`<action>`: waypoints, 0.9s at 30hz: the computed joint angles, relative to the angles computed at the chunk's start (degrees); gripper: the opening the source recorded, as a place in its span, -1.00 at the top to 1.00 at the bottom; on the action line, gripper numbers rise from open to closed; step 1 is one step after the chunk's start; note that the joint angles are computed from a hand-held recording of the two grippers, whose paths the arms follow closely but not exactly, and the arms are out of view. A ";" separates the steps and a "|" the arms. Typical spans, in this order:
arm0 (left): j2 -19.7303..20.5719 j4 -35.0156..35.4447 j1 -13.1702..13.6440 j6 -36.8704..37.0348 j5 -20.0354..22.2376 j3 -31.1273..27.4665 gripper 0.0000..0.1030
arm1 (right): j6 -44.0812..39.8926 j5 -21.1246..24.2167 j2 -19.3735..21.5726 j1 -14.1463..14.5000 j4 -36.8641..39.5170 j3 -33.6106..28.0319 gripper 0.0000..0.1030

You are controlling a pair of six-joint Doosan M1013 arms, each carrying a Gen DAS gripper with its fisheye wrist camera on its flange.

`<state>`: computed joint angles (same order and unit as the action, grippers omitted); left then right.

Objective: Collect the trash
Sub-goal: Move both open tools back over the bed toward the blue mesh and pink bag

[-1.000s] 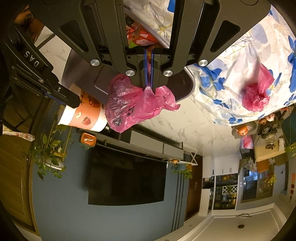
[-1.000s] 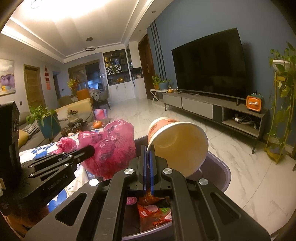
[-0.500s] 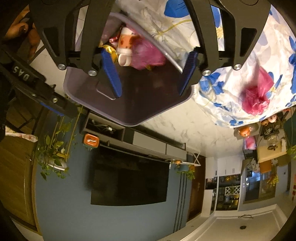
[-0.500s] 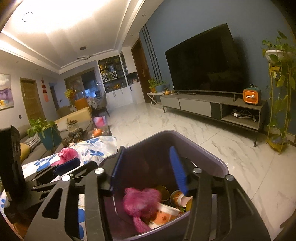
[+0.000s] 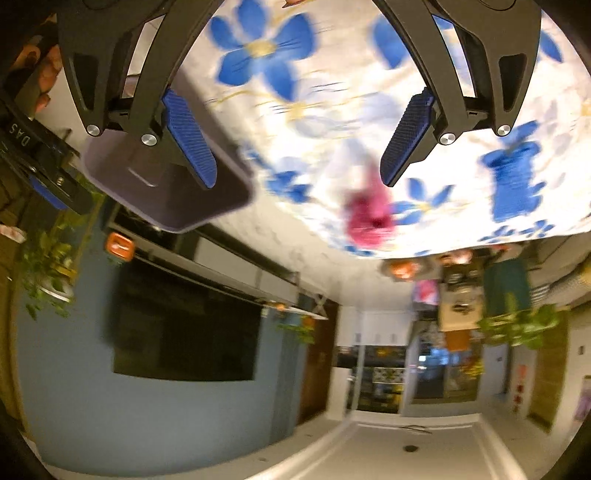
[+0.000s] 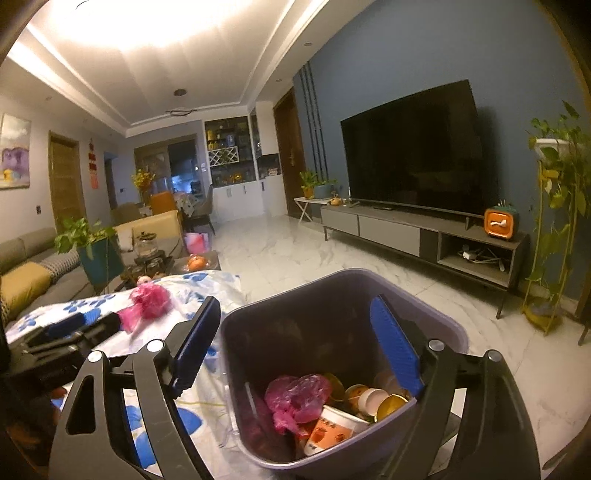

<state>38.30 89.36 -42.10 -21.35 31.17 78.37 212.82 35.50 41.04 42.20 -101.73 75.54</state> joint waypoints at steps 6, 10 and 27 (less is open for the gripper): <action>-3.16 -2.24 1.16 -2.76 7.97 5.20 -0.74 | -0.46 -3.10 1.19 1.08 -1.58 -2.24 -0.69; -5.33 -2.87 2.20 -5.49 13.10 8.83 -0.74 | -2.23 -5.16 2.49 1.88 -1.02 -4.64 -0.72; -9.89 -4.07 5.30 -10.67 21.41 16.49 -0.77 | -30.74 -7.00 11.92 4.38 21.92 -22.82 -0.78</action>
